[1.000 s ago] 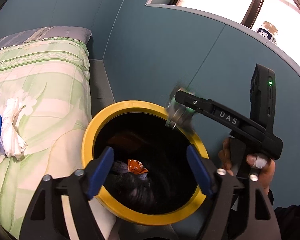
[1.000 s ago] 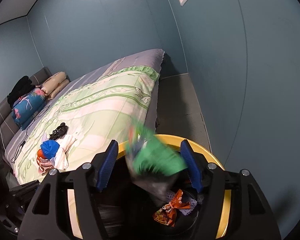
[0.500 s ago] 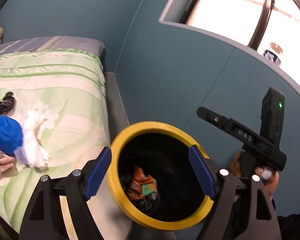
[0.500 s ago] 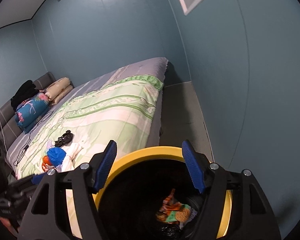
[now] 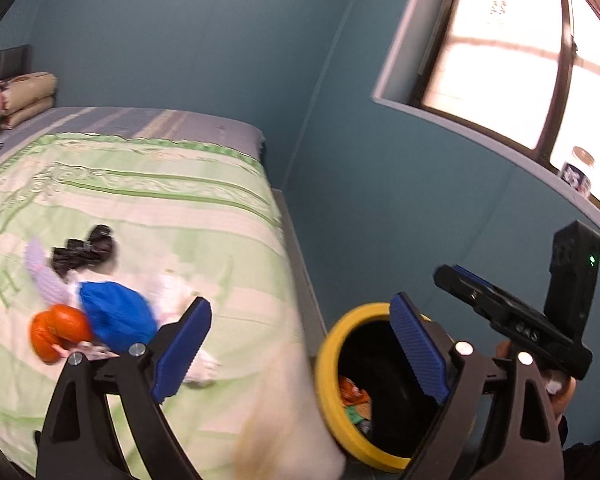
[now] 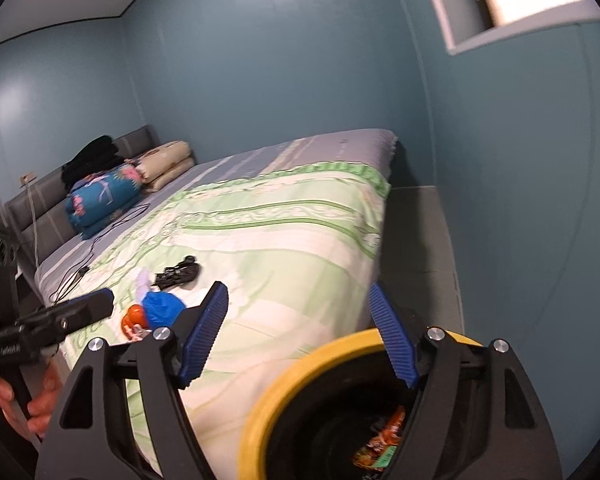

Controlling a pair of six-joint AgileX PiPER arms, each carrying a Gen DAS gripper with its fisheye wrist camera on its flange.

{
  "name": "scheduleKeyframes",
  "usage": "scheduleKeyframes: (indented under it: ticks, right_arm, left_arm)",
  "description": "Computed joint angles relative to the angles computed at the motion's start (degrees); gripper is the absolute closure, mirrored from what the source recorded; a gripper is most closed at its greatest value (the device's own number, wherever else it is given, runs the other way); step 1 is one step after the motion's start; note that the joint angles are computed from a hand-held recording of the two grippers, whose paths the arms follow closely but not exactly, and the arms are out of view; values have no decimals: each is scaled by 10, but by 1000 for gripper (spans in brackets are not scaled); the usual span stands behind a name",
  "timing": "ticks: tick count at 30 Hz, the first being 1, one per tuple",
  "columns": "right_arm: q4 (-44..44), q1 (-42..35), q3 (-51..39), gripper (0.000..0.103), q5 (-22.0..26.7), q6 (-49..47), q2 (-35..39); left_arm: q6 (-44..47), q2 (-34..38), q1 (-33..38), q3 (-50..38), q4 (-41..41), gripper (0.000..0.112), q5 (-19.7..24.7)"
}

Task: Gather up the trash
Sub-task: 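Move both open tools back toward the remaining trash on the bed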

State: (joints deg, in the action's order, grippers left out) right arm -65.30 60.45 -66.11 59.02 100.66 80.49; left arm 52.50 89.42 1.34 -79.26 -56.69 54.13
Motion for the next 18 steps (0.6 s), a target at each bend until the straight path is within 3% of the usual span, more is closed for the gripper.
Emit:
scheduleKeyframes:
  ticks: [18]
  right_arm:
    - [82,-38,-200,34,-113,-168,191]
  left_arm:
    - [30,90,164,-54,-1,21,-3]
